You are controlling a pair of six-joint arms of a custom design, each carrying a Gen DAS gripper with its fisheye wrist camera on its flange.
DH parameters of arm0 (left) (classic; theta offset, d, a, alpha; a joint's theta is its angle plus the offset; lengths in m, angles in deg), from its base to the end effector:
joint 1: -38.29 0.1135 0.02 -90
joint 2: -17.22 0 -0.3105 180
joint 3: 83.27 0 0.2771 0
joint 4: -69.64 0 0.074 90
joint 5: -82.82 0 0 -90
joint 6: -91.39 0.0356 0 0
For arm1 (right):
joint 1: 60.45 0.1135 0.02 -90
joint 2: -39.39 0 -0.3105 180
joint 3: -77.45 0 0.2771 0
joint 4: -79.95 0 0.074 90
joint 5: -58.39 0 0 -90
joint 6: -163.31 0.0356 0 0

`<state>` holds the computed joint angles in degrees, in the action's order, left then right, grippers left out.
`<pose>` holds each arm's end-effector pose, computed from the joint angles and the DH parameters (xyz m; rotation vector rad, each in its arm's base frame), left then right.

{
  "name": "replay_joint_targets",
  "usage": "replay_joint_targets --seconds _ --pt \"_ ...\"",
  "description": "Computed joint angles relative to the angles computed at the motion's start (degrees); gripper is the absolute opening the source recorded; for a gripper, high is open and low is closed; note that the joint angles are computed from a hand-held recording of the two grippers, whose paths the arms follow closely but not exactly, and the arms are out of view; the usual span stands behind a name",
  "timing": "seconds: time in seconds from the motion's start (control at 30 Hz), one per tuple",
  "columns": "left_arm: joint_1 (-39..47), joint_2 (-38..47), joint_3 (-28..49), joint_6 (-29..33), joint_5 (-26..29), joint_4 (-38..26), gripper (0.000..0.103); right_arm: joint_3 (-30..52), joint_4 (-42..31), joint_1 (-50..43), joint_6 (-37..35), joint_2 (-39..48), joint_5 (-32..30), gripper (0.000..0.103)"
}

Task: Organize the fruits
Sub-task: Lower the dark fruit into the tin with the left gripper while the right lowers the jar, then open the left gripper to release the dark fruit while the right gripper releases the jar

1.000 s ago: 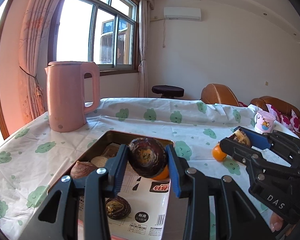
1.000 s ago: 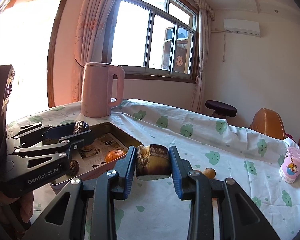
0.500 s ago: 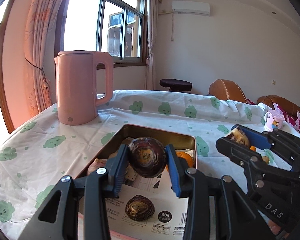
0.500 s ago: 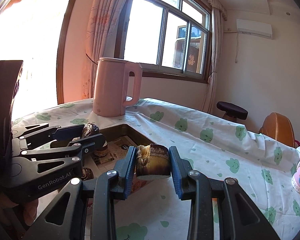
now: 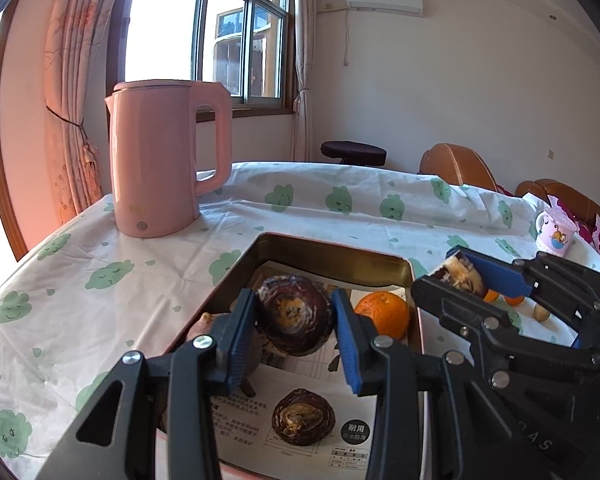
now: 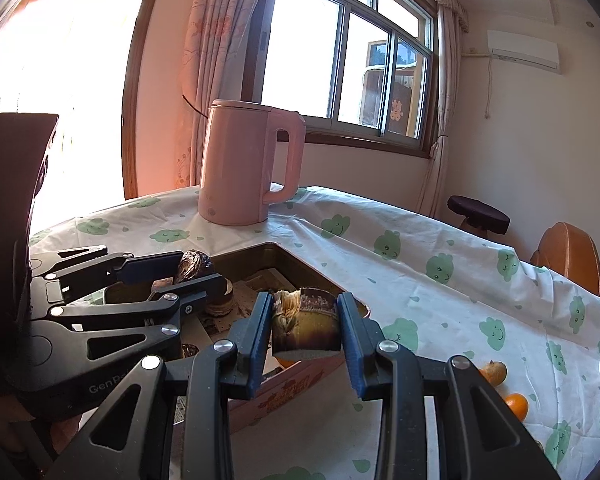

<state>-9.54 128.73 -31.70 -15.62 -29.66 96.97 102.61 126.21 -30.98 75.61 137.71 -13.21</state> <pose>0.2536 -0.2597 0.1049 0.3363 2.0758 -0.2628 0.2156 0.1089 0.1068 -0.2771 1.9955 0.0246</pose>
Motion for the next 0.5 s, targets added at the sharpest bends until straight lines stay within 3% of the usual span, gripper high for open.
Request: replay_joint_targets --seconds 0.5 --pt "2.21 0.63 2.3 -0.22 3.6 -5.06 0.04 4.65 -5.5 -2.2 1.93 3.44 -4.09 0.035"
